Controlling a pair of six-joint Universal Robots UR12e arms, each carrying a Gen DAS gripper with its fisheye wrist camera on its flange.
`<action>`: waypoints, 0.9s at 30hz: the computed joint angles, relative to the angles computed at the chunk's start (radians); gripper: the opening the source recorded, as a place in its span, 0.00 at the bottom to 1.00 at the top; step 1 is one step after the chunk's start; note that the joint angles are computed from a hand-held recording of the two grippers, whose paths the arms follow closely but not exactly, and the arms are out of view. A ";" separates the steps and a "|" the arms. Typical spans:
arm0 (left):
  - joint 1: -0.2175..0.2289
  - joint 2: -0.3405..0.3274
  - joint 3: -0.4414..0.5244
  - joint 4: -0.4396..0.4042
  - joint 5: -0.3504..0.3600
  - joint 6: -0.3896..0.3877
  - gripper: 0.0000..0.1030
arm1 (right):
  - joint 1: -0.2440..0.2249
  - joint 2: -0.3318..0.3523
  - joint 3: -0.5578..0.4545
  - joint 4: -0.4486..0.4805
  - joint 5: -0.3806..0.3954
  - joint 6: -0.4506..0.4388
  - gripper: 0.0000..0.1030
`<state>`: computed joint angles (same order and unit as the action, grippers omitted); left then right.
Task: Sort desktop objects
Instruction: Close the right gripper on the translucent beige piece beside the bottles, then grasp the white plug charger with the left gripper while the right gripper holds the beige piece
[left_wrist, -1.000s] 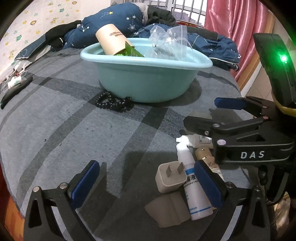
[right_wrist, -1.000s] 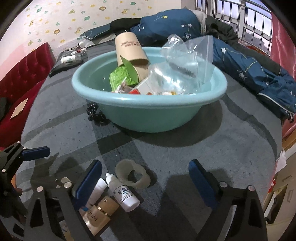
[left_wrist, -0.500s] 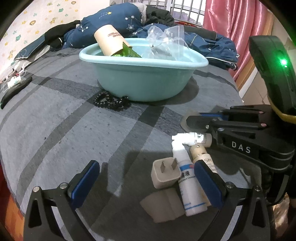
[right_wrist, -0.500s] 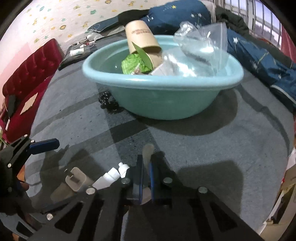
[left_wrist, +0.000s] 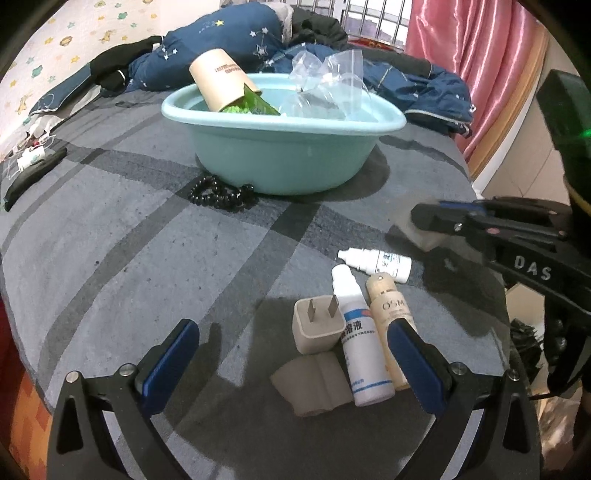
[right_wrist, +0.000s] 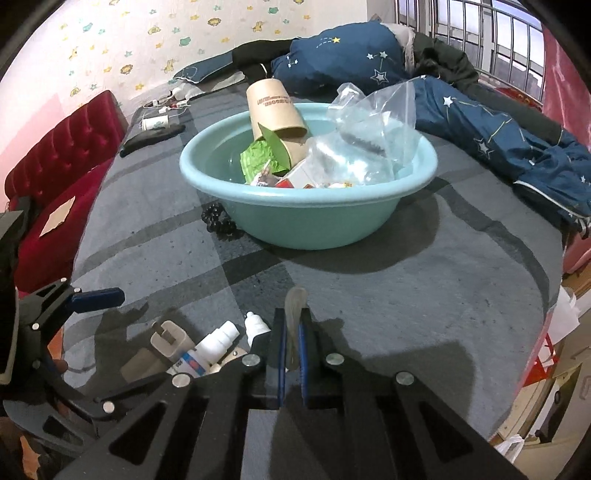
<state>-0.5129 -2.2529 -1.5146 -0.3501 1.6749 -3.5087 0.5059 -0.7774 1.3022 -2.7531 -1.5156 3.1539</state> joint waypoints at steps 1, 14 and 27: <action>0.002 0.002 0.000 -0.010 -0.011 0.001 1.00 | -0.001 -0.003 0.004 -0.004 0.001 0.000 0.04; 0.013 0.019 0.033 -0.133 -0.015 0.202 1.00 | -0.009 -0.020 0.032 -0.024 0.012 -0.006 0.05; 0.026 0.005 0.089 -0.248 -0.063 0.461 1.00 | -0.020 -0.024 0.016 0.036 0.056 -0.074 0.05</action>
<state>-0.4869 -2.2479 -1.4254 -0.5979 1.6118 -3.0473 0.4858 -0.8017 1.3186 -2.7173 -1.4591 3.0801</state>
